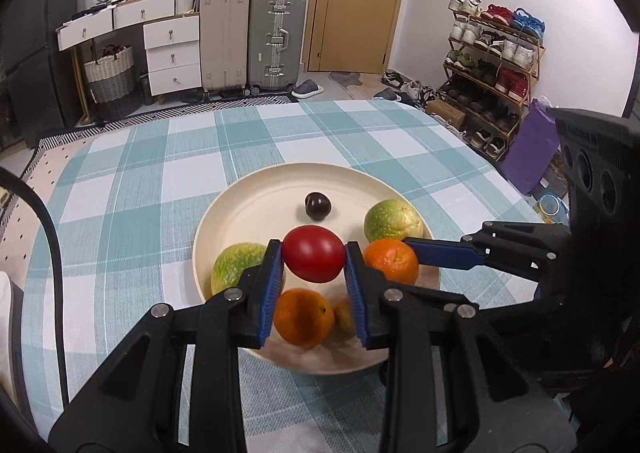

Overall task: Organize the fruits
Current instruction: 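Open the left tool onto the plate while the right tool releases the orange there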

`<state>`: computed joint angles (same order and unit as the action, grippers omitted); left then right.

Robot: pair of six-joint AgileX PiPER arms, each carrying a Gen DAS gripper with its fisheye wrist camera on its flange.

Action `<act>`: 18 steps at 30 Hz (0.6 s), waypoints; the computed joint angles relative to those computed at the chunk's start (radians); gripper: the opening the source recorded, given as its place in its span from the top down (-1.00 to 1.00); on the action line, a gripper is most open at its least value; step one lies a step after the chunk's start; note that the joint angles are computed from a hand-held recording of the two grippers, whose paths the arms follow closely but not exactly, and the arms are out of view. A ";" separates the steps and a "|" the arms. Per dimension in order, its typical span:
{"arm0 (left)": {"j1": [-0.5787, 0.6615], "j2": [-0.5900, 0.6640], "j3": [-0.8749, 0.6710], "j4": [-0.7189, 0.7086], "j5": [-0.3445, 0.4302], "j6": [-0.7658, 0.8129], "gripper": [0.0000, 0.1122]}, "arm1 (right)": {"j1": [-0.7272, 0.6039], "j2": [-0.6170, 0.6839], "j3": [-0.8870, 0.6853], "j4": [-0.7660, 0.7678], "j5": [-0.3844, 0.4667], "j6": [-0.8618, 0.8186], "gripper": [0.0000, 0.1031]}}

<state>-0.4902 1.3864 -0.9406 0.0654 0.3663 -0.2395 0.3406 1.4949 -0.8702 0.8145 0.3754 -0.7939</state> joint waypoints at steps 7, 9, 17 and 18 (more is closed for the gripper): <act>0.020 0.043 -0.039 -0.017 0.000 0.028 0.50 | -0.002 0.038 -0.043 0.012 0.003 -0.026 0.22; 0.032 0.057 -0.047 -0.036 -0.002 0.047 0.50 | -0.004 0.057 -0.060 0.006 0.008 -0.014 0.22; 0.042 0.103 -0.058 -0.050 -0.019 0.069 0.50 | 0.013 0.086 -0.077 -0.037 -0.001 0.027 0.22; 0.039 0.104 -0.058 -0.044 -0.019 0.066 0.50 | 0.013 0.088 -0.076 -0.037 -0.001 0.028 0.22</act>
<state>-0.4511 1.4908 -0.9989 0.0210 0.3468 -0.1736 0.3540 1.5828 -0.9465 0.7779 0.3742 -0.7658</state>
